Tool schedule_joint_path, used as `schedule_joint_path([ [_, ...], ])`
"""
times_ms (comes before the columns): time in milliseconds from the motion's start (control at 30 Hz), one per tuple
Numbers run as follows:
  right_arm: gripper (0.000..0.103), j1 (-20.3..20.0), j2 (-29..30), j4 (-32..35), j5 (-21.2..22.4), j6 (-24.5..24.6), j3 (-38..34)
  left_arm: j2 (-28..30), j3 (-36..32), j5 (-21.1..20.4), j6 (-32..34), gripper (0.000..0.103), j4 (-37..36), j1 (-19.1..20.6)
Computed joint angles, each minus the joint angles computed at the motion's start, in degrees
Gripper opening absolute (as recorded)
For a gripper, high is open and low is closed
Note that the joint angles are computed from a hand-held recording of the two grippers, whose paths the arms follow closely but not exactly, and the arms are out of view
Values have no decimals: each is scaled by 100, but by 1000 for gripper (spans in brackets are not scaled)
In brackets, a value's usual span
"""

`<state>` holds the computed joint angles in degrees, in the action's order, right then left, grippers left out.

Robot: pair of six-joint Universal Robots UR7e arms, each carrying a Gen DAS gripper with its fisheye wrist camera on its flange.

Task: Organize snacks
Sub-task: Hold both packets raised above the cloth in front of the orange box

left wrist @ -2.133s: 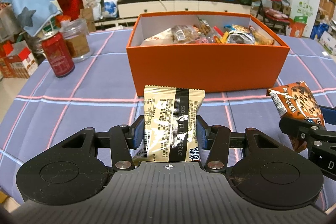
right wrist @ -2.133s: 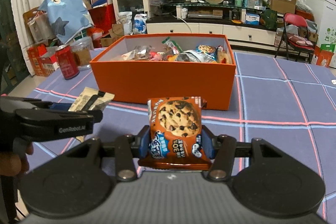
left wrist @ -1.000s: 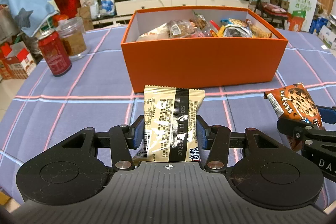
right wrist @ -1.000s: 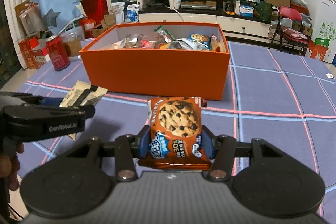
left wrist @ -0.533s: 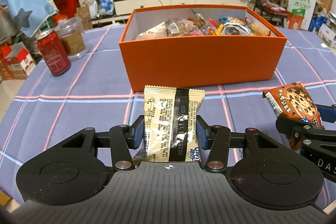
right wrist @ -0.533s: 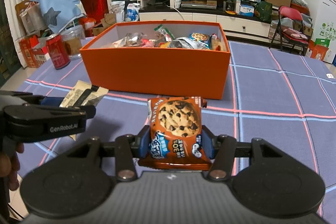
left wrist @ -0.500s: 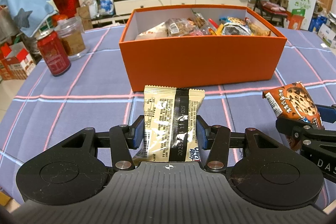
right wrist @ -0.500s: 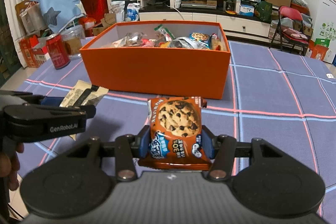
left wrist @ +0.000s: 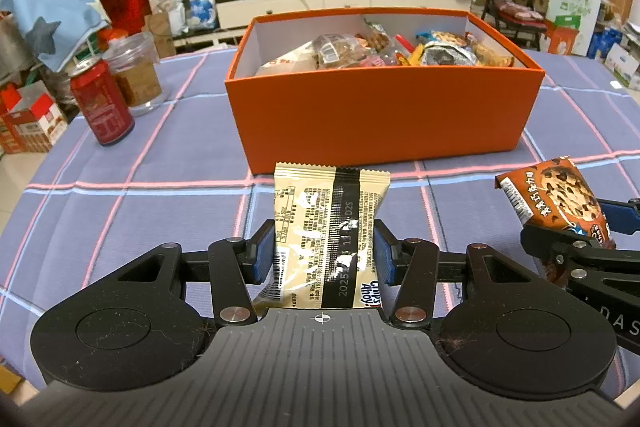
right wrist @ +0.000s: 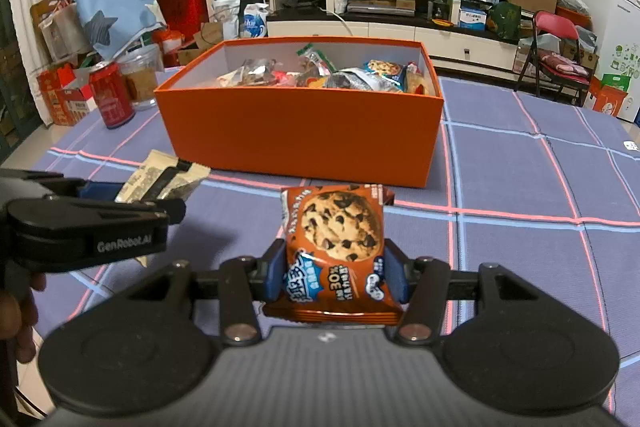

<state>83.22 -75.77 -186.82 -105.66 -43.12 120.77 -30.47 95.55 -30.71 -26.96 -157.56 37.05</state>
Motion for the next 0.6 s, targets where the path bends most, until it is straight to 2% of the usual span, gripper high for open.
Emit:
schedule_joint_path([
  [467,58,-30,-18,-31,71,-79,26,-17,31,24,-15,38,-20,-12],
  [600,58,-35,-91,-56,207,-93,66,-31,50,16,-6,38,-57,-18],
])
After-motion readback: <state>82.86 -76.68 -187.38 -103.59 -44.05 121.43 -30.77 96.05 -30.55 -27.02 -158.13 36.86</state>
